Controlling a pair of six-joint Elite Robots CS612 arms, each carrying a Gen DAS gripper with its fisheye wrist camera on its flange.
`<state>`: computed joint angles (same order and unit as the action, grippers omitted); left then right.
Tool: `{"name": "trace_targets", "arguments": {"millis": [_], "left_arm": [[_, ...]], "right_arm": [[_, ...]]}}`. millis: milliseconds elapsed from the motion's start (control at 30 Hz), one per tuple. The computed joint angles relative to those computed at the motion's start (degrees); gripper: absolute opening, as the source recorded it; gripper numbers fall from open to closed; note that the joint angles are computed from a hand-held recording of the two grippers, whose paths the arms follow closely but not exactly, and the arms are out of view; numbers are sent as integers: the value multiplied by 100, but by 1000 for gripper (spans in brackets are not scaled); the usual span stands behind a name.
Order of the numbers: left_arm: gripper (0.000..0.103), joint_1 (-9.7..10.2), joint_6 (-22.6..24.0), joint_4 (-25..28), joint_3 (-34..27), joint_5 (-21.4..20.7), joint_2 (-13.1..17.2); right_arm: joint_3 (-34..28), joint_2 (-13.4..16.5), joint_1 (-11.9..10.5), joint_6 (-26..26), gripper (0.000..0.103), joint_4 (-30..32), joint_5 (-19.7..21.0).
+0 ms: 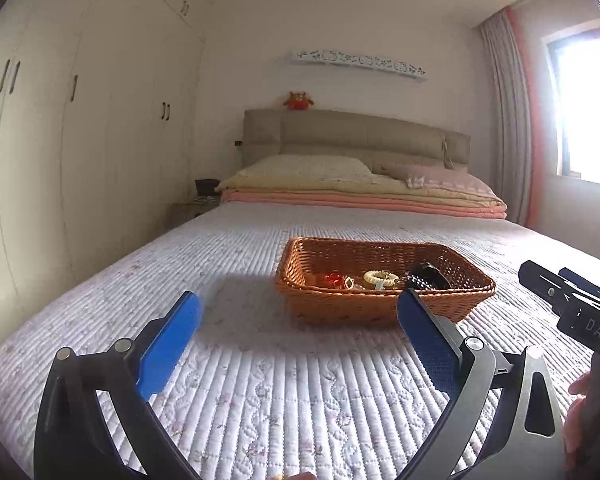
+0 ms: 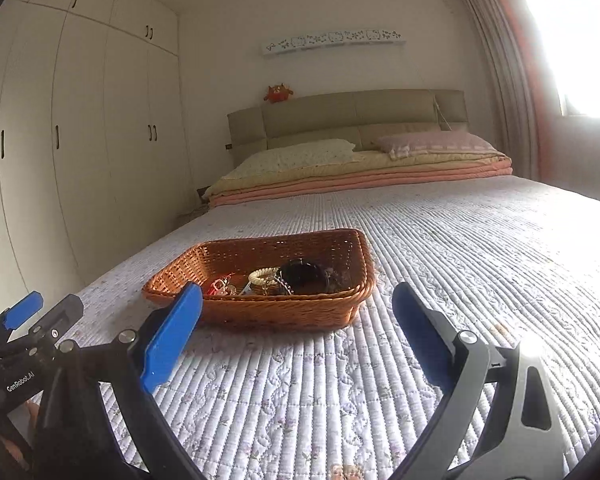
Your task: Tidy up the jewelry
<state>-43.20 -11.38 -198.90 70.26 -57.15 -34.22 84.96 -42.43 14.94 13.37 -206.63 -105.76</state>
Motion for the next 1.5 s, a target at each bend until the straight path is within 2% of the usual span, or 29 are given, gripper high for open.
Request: {"name": "trace_targets", "arguments": {"millis": [233,400,1500], "left_arm": [[95,54,-278,404,-51,-160,-14],[95,61,-436,509,-48,-101,-21],[95,39,-466,662,-39,-60,-58]], "right_arm": [[-125,81,119,-418,91,43,-309],[-186,125,161,-564,91,80,-446],[-159,80,96,-369,93,287,-301]]}}
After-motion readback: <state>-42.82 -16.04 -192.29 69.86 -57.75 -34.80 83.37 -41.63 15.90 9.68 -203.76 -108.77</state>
